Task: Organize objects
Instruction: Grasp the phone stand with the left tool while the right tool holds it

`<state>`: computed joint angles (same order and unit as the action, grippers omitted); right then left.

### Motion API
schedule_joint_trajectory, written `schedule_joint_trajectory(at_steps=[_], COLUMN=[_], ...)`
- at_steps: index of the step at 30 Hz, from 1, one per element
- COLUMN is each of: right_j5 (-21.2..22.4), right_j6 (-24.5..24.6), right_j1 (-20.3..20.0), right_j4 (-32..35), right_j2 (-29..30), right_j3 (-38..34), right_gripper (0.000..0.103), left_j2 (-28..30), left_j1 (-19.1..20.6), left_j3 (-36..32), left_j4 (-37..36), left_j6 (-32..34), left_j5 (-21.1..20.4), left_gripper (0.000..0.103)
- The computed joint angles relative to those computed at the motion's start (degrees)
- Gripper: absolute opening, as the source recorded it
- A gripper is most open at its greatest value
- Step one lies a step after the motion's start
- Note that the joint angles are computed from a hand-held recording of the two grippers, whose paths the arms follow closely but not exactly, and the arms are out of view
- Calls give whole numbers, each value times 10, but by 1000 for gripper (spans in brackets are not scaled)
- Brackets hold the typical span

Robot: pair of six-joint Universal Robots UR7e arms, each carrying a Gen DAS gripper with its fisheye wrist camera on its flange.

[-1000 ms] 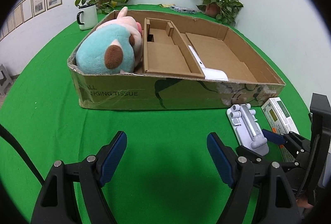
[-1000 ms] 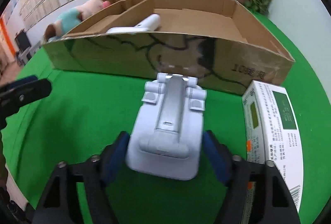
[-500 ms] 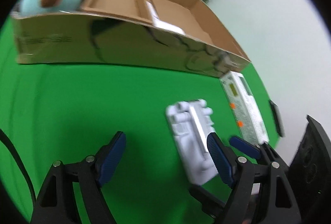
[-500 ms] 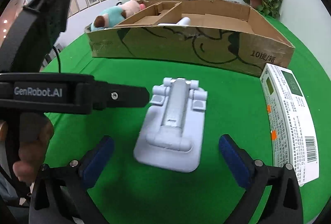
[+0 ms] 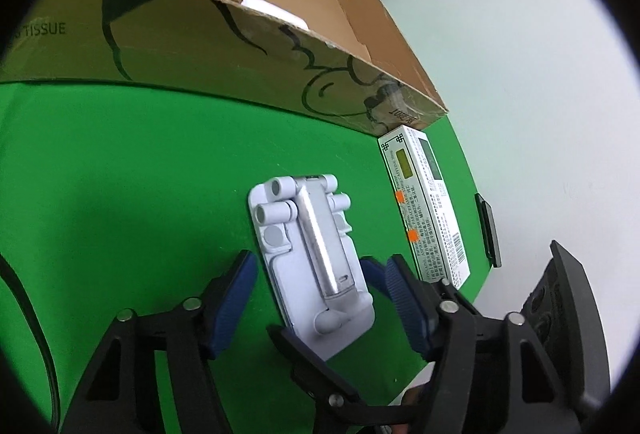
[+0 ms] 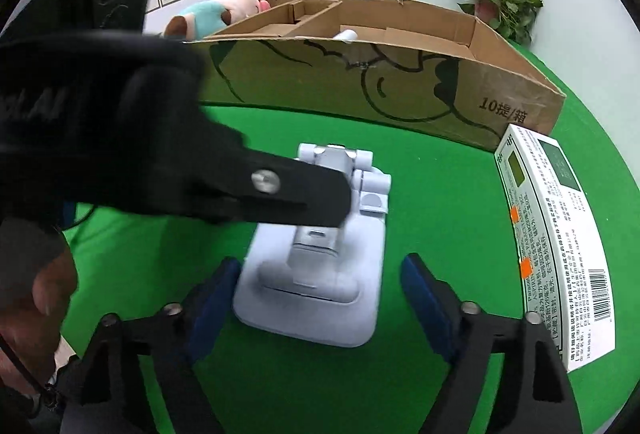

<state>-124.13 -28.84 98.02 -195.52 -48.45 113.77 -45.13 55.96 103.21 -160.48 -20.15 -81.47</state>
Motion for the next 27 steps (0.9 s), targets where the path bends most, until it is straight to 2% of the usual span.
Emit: schedule_joint_trajectory(at_steps=[2, 4, 9, 10, 12, 13, 16, 27], right_j5=[-1, 8, 68, 77, 94, 100, 100, 98], right_j6=[1, 8, 61, 64, 73, 75, 72, 59], right_j1=[0, -3, -20, -24, -31, -33, -33, -8], right_j4=[-1, 4, 55, 56, 69, 74, 79, 14], right_j2=[0, -5, -38, -45, -55, -58, -63, -60], right_j3=[-2, -1, 2, 8, 9, 9, 8, 48], right_gripper=[68, 68, 67, 67, 67, 67, 67, 67], left_j2=[1, 2, -2, -2, -2, -3, -4, -22], left_j1=[1, 2, 2, 1, -3, -2, -3, -17], left_j3=[-2, -2, -4, -5, -8, -8, -3, 5], left_j4=[2, 0, 8, 11, 24, 23, 17, 4], left_j6=[-4, -7, -12, -14, -15, -15, -14, -10], left_j5=[-2, -4, -3, 1, 20, 20, 21, 28], left_gripper=[57, 57, 57, 55, 43, 41, 42, 38])
